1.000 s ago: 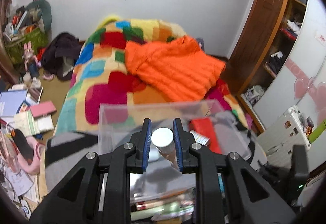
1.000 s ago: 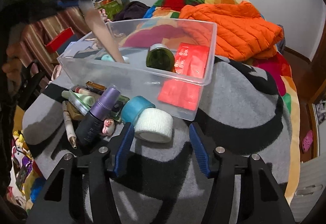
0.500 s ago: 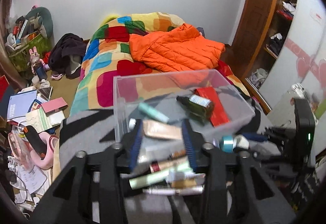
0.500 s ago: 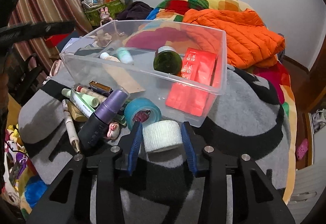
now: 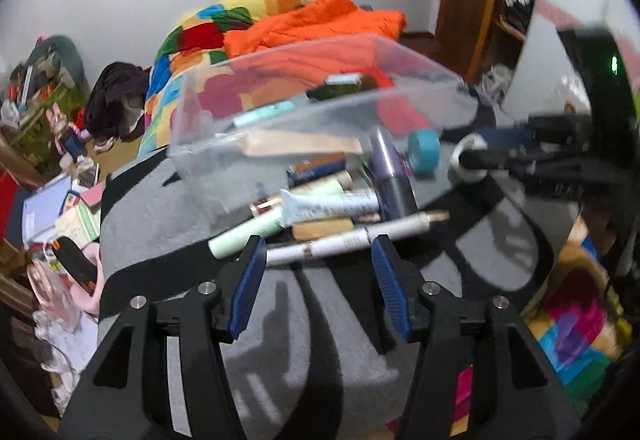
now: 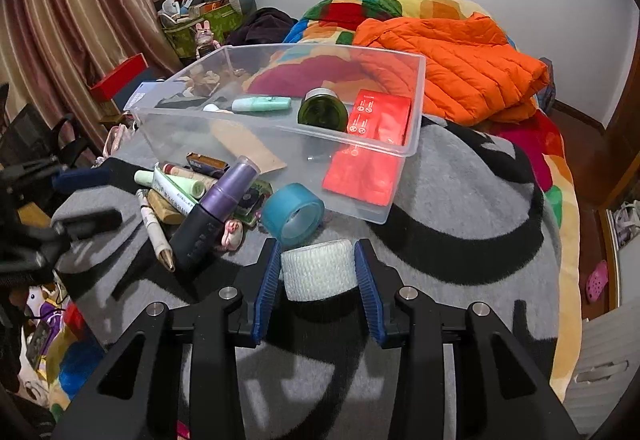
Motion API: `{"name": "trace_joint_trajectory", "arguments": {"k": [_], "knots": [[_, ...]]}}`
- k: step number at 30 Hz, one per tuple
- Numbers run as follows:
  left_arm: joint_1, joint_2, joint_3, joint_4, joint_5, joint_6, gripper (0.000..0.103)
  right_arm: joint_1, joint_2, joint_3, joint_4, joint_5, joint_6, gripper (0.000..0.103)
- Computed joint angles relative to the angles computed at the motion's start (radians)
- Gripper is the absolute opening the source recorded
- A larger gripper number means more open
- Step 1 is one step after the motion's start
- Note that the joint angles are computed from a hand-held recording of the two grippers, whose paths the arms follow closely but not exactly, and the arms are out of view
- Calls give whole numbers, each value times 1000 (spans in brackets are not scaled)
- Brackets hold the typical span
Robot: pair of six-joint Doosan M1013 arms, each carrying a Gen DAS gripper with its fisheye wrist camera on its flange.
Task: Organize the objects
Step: 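Release the beige tube into the box with left tool while right tool grasps the white tape roll, then grasp the white pen with left tool while right tool carries the white tape roll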
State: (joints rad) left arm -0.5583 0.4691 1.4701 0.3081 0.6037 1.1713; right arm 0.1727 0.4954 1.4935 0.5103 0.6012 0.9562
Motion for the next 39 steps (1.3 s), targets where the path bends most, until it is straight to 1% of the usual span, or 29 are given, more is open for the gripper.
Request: {"name": "trace_joint_trajectory", "arguments": {"k": [3,9,11,13,14,16,18,20,22,25,28,30,36,39], "knots": [[-20,24,-23,53,38,0,55,-6,1,0,5,22,2,35],[-52,64,-54,193,76,-22,55,-19,3,-4,41,62,-13,36],[-54,70,-57,194,72,-11,54,-22,8,-10,41,79,-9,38],[-58,71,-54,206,63,-11,48,-21,11,-11,30,82,4,40],[-61,70,-51,225,60,-18,42,-21,12,-11,24,82,9,40],[-62,65,-44,224,46,-10,38,-22,17,-13,25,93,12,40],[-60,58,-39,209,39,3,33,-21,16,-6,23,88,15,40],[-60,50,-33,219,39,-16,28,-21,15,-1,22,85,14,40],[-56,41,-30,200,38,-21,24,-21,12,5,23,80,12,40],[-44,20,-15,161,15,-31,18,-23,8,14,29,74,15,40],[-30,2,-4,102,-9,-31,11,-26,5,21,41,64,15,36],[-16,-6,0,30,-29,-5,10,-25,-2,28,42,47,21,36],[11,-24,12,-88,-79,14,10,-31,-22,43,100,14,-14,36],[19,-33,17,-106,-100,-1,10,-34,-26,42,130,7,-30,36]]}}
